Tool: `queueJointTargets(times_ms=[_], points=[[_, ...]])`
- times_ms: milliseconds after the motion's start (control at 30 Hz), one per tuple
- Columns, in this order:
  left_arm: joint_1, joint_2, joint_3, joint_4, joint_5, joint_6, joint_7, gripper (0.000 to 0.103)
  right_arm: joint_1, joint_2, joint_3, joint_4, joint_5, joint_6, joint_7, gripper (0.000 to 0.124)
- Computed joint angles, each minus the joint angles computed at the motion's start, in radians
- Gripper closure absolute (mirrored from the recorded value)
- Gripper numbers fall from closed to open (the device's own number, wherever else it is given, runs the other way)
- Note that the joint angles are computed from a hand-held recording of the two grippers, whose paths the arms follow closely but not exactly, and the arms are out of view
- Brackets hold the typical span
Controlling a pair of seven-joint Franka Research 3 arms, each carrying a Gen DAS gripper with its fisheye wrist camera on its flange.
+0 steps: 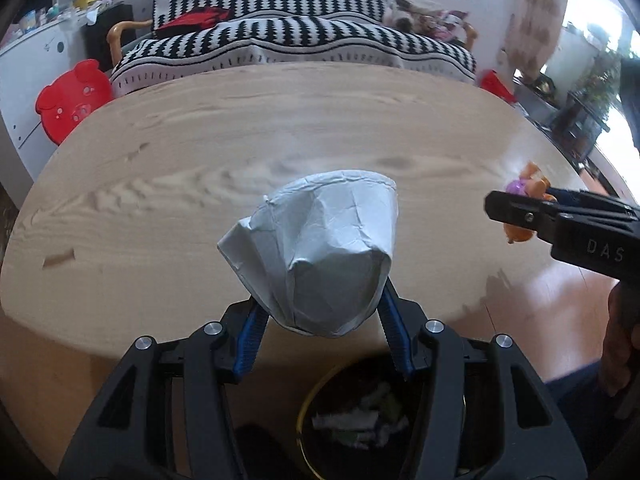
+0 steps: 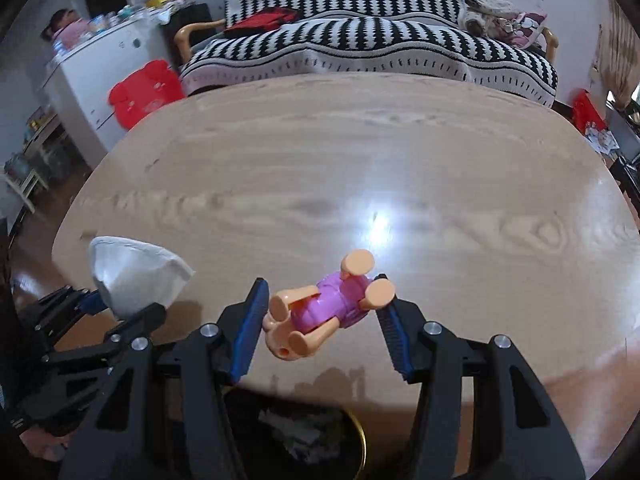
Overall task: Collect trash
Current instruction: 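Carry the paper cup and pink toy figure into the black bin and open both tools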
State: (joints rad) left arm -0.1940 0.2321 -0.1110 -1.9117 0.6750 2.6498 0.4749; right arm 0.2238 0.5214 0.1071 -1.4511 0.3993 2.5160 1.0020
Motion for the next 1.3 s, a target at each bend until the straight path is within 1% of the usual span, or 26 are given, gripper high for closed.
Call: queueJointTargets(times_ms=[33,67,167,267,333,400,467,500,600,700,800,900,1300], points=[[-0.006,-0.015,-0.001,-0.022,0.008,0.006,-0.015,0.051,0.002,-0.049,-0.008,-0.075,0.038,0.018,-0.042,0.07],[-0.014,-0.042,-0.005,-0.064,0.021,0.025,-0.044,0.051,-0.022,-0.072,0.019,-0.116,0.038,0.033,-0.053,0.07],[-0.024,-0.092,-0.021,-0.147,0.039,0.053,-0.101,0.051,-0.046,-0.174,0.036,-0.27,0.117,0.057,-0.129,0.07],[-0.025,-0.124,-0.043,-0.216,0.022,0.077,-0.133,0.051,-0.057,-0.246,0.034,-0.375,0.191,0.05,-0.186,0.07],[-0.024,-0.137,-0.056,-0.26,-0.006,0.098,-0.141,0.051,-0.051,-0.287,0.021,-0.438,0.214,0.041,-0.2,0.07],[-0.025,-0.142,-0.071,-0.304,-0.055,0.113,-0.138,0.051,-0.05,-0.325,0.01,-0.498,0.241,0.014,-0.215,0.07],[-0.029,-0.139,-0.079,-0.325,-0.081,0.12,-0.136,0.051,-0.044,-0.347,-0.002,-0.543,0.262,0.016,-0.232,0.07],[-0.031,-0.136,-0.079,-0.328,-0.087,0.12,-0.135,0.051,-0.039,-0.349,-0.008,-0.553,0.262,0.015,-0.232,0.07],[-0.035,-0.12,-0.077,-0.321,-0.096,0.118,-0.125,0.051,-0.029,-0.331,-0.025,-0.556,0.225,-0.029,-0.189,0.07],[-0.031,-0.094,-0.078,-0.31,-0.14,0.127,-0.093,0.051,-0.018,-0.311,-0.028,-0.54,0.196,-0.025,-0.158,0.07],[-0.026,-0.081,-0.08,-0.312,-0.197,0.132,-0.051,0.051,-0.028,-0.295,-0.029,-0.518,0.209,-0.061,-0.133,0.07],[-0.032,-0.077,-0.072,-0.311,-0.201,0.134,-0.046,0.051,-0.037,-0.269,-0.029,-0.482,0.216,-0.097,-0.118,0.07],[-0.037,-0.072,-0.072,-0.303,-0.23,0.127,-0.019,0.051,-0.041,-0.248,-0.026,-0.459,0.202,-0.122,-0.103,0.07]])
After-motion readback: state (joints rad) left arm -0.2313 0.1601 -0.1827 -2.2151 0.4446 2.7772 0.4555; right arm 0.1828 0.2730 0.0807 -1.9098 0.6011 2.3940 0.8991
